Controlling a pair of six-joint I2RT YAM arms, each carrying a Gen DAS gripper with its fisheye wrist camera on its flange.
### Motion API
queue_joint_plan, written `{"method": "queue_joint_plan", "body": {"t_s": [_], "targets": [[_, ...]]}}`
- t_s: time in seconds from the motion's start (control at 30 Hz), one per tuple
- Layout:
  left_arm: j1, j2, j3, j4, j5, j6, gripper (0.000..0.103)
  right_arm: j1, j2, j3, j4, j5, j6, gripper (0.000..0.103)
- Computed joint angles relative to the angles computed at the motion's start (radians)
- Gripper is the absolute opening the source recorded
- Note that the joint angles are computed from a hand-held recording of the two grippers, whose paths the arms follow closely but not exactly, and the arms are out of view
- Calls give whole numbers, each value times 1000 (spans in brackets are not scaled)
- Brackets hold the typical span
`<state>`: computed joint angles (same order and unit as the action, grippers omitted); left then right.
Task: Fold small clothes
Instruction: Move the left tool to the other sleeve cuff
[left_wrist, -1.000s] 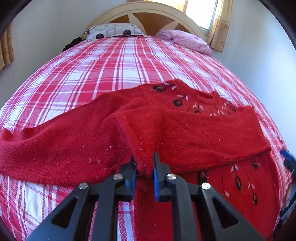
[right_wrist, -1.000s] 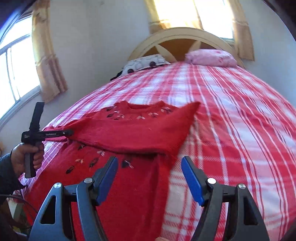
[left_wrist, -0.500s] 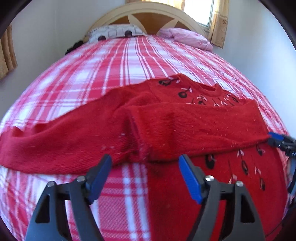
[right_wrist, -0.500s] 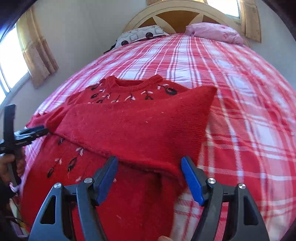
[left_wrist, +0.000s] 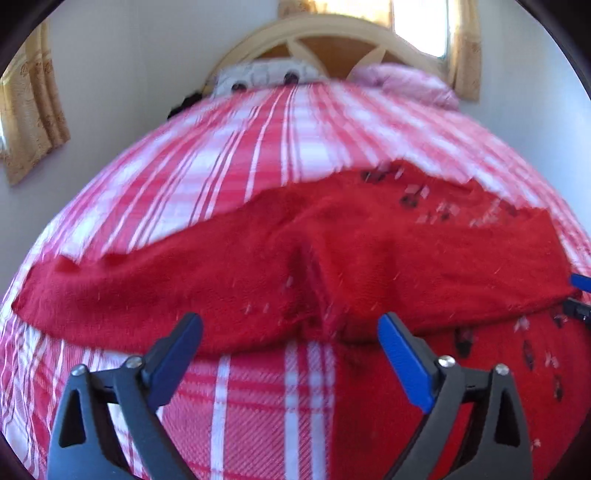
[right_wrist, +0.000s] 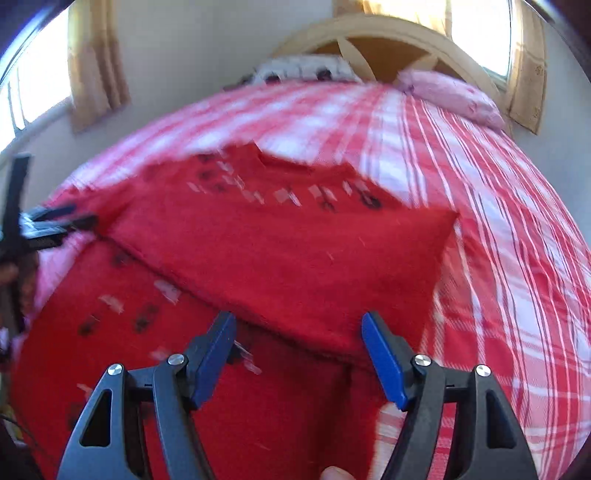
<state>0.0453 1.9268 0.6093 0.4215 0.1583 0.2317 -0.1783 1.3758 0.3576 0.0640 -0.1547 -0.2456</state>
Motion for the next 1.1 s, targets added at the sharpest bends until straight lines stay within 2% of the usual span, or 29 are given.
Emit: {"method": "queue_joint_plan", "body": {"t_s": [0.07,0.13,0.2,0.33,0.47,0.53,0.67,0.73,0.83,0.97,1.03,1.1], "targets": [[5,35,21,-41,5,14,99,-40,30,-14,25,-10,-47,71],[11,36,-2,-4,15,16,99,-35,18,-28,34,41,-61,71],[3,19,-19,11,2,15,99,-59,-2,-24,-2,34,-62,71],[6,-44,-105,110,7,11,99,-37,-171,-55,-67,44,-11,71],[56,-112,-135,121,96,-32,102,68,-275,-68,-111,70,7,71],[55,-113,-123,123,99,-45,103,128,-258,-64,-94,106,19,71],[1,-43,-55,129,-37,-61,103,184,-158,-56,-17,128,44,71],[-21,19,17,55,-102,-54,103,191,-111,-54,6,131,55,71],[-11,61,36,41,-73,-48,103,181,-27,-52,43,153,59,71],[2,58,37,30,-52,-57,103,153,31,-51,83,128,54,73],[17,18,-1,64,-39,-76,103,177,34,-58,97,158,58,74],[28,-15,-53,143,-37,-85,103,207,0,-77,98,195,62,74]]}}
